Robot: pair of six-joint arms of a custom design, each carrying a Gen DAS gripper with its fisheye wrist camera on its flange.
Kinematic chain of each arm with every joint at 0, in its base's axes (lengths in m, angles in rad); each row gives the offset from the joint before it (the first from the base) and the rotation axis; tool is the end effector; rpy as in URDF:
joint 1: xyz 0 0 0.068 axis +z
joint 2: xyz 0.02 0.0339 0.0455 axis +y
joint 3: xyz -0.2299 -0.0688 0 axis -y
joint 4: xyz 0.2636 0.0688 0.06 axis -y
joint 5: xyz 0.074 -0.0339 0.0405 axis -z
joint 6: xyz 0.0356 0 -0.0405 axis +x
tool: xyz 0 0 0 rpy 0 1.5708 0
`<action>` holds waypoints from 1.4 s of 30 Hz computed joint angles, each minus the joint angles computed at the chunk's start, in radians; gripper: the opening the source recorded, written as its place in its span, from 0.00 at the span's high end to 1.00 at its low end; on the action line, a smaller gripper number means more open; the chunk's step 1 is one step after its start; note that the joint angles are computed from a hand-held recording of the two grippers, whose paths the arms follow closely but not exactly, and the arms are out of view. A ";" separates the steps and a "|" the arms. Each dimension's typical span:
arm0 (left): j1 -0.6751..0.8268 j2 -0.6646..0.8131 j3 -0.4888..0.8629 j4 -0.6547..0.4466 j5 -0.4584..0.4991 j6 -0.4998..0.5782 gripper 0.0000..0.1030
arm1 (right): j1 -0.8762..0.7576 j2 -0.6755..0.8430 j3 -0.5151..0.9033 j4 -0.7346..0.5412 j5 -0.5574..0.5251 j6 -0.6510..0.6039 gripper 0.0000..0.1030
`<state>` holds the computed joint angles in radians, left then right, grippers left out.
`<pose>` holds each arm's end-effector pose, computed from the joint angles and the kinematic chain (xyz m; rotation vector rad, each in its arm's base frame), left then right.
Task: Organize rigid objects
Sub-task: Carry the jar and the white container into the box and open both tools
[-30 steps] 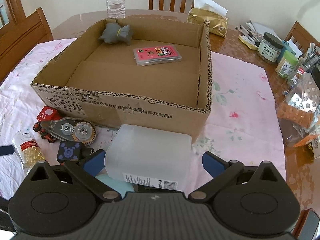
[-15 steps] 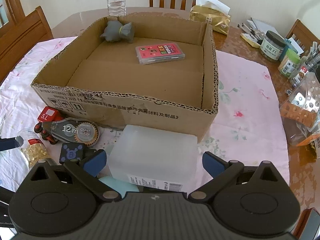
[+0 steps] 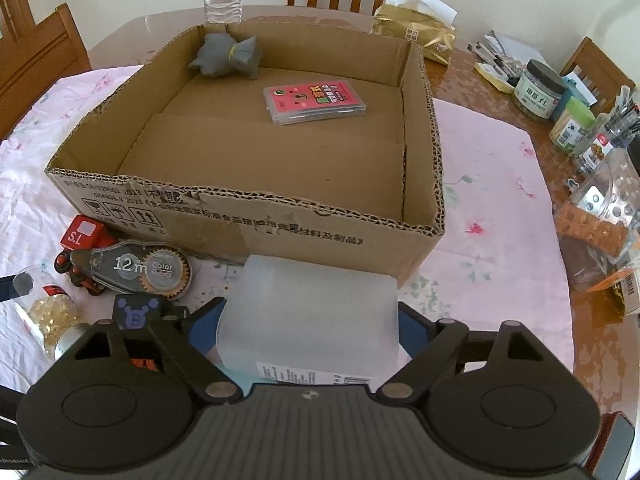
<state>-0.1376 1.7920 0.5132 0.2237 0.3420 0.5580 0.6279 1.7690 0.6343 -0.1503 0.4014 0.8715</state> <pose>0.2527 -0.0471 0.0091 0.9801 2.3621 -0.2909 0.2195 0.1421 0.0229 0.4004 2.6301 -0.1352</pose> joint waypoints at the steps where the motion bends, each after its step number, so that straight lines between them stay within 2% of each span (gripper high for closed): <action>1: 0.001 -0.005 0.002 -0.010 -0.004 0.004 0.10 | 0.000 -0.004 -0.004 0.001 -0.001 -0.001 0.12; 10: 0.033 -0.071 0.036 -0.141 -0.003 0.062 0.10 | 0.031 -0.097 -0.042 -0.036 0.006 -0.055 0.13; 17: 0.077 -0.171 0.063 -0.278 0.028 0.109 0.10 | 0.065 -0.353 -0.127 -0.106 0.026 -0.109 0.13; 22: 0.088 -0.234 0.086 -0.350 0.037 0.125 0.10 | 0.001 -0.490 -0.136 -0.114 0.019 -0.212 0.14; 27: 0.086 -0.275 0.105 -0.364 0.035 0.103 0.10 | -0.108 -0.422 -0.091 -0.001 -0.012 -0.339 0.15; 30: 0.080 -0.282 0.114 -0.352 0.029 0.076 0.10 | -0.171 -0.320 -0.056 0.097 -0.046 -0.402 0.15; 32: 0.075 -0.287 0.120 -0.350 0.030 0.066 0.10 | -0.204 -0.261 -0.017 0.097 -0.089 -0.432 0.15; 34: 0.069 -0.291 0.128 -0.351 0.030 0.061 0.10 | -0.208 -0.278 -0.039 0.126 -0.104 -0.448 0.08; 35: 0.067 -0.291 0.134 -0.353 0.031 0.059 0.10 | -0.200 -0.293 -0.053 0.135 -0.090 -0.445 0.00; 42: 0.007 -0.214 0.232 -0.356 0.007 0.030 0.10 | -0.153 -0.390 -0.125 0.106 -0.035 -0.387 0.00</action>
<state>-0.1307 1.5780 0.7452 -0.1318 0.3488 0.5881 0.4747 1.3791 0.5097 -0.0438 0.3662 0.4847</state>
